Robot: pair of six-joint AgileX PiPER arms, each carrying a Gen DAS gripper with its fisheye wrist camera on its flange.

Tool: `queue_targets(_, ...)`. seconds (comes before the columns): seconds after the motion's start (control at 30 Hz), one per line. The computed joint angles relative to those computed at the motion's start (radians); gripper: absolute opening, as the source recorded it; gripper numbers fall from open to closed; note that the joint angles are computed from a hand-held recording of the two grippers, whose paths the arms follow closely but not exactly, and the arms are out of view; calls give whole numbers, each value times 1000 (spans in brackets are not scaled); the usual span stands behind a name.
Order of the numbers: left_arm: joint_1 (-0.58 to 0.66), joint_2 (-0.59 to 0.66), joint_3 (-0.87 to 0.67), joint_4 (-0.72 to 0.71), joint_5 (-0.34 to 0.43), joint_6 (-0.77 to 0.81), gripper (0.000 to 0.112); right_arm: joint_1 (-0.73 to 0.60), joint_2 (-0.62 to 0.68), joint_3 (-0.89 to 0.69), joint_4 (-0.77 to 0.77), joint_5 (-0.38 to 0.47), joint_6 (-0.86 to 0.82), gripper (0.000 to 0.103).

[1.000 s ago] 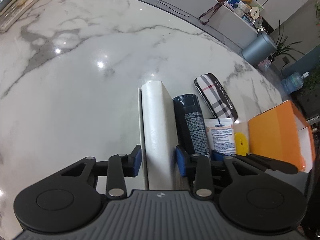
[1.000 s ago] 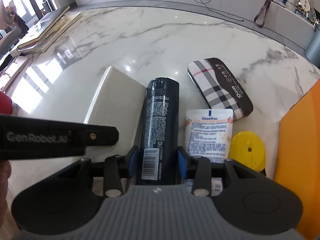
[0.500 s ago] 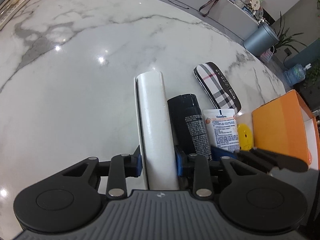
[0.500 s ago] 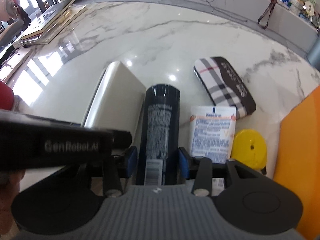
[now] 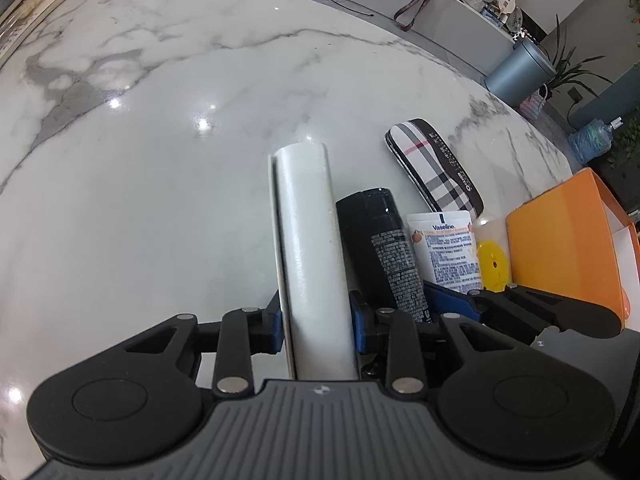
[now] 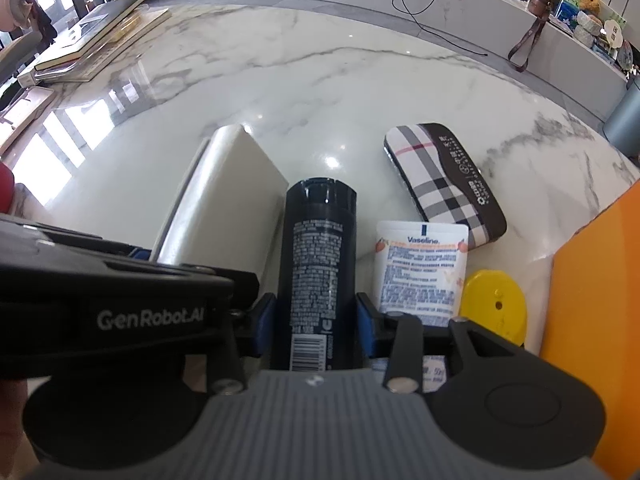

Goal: Organize rigid objects
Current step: 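Lift the white box and black spray can off the table, then carry the white box and black spray can over the orange box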

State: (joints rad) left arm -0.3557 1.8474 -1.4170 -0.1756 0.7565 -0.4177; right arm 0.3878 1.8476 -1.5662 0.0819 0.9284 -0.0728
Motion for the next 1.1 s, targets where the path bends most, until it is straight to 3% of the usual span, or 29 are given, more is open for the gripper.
queue_targets(0.7, -87, -169, 25, 102, 32, -128, 33, -28, -223, 85, 23, 20, -7, 42)
queue_targets(1.1, -220, -160, -170, 177, 103, -238, 33, -159, -381, 59, 58, 95, -79, 42)
